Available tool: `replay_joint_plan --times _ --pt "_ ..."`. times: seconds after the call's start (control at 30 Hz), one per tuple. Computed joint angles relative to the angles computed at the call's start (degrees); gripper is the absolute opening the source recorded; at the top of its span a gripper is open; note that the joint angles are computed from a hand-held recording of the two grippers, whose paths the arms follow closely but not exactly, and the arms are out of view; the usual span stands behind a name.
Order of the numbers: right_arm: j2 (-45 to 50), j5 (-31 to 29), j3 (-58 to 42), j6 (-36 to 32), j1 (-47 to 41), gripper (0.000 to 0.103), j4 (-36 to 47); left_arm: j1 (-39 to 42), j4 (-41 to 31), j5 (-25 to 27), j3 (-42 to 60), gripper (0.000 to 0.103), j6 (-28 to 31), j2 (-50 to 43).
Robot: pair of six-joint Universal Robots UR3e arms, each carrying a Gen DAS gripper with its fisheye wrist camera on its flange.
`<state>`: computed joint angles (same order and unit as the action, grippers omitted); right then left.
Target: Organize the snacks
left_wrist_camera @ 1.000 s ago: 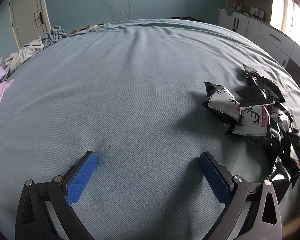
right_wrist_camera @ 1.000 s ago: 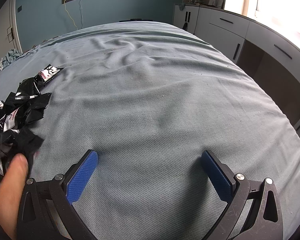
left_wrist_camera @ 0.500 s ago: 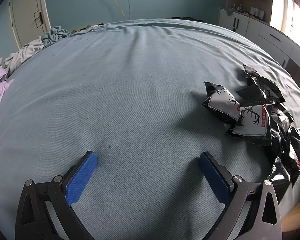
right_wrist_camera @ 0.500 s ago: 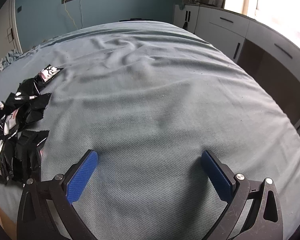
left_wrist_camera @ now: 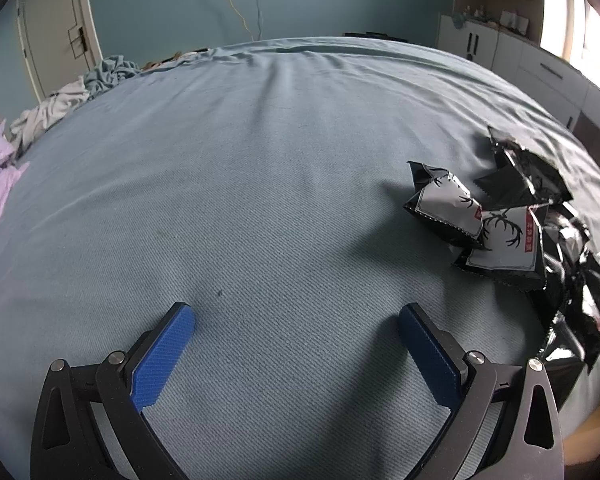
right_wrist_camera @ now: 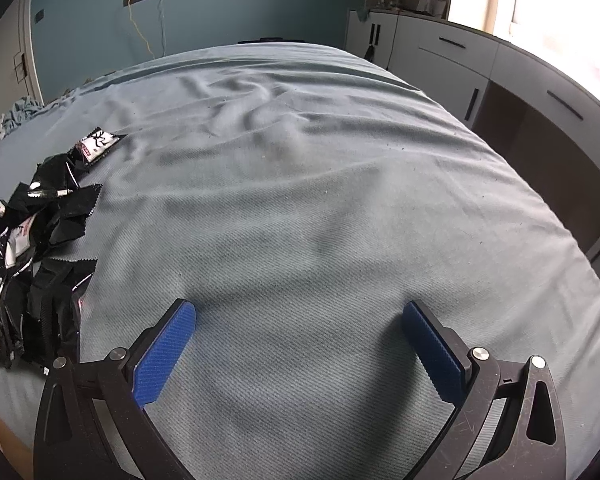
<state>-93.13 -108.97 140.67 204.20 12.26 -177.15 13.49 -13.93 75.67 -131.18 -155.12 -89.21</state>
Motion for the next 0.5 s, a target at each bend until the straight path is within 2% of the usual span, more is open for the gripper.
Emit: replay_joint_plan --times 0.17,0.27,0.33,0.4,0.47,0.5 --pt "1.60 -0.51 -4.43 1.52 0.20 0.103 4.94 -0.82 -2.96 0.20 3.67 0.103 -0.71 -1.99" --pt "-0.38 5.39 -5.67 -0.57 -3.40 0.103 8.09 -3.39 -9.11 2.94 9.26 0.103 0.69 -3.70" --pt "-3.47 10.92 -7.33 -0.86 -6.36 0.103 15.02 -3.09 -16.74 2.54 13.19 0.103 -0.05 -3.69" --pt "-4.76 14.05 -14.57 -3.09 -7.52 0.103 30.31 -3.55 -23.58 3.72 17.07 0.103 -0.75 -3.74" --pt "-5.47 16.78 -20.13 -5.37 -8.39 0.103 40.85 -7.04 -26.40 11.02 20.50 0.103 -1.32 -4.22" --pt "-7.24 17.35 -20.10 -4.85 -8.55 0.103 41.67 -8.80 -23.02 15.18 19.18 0.103 -1.84 -2.91"
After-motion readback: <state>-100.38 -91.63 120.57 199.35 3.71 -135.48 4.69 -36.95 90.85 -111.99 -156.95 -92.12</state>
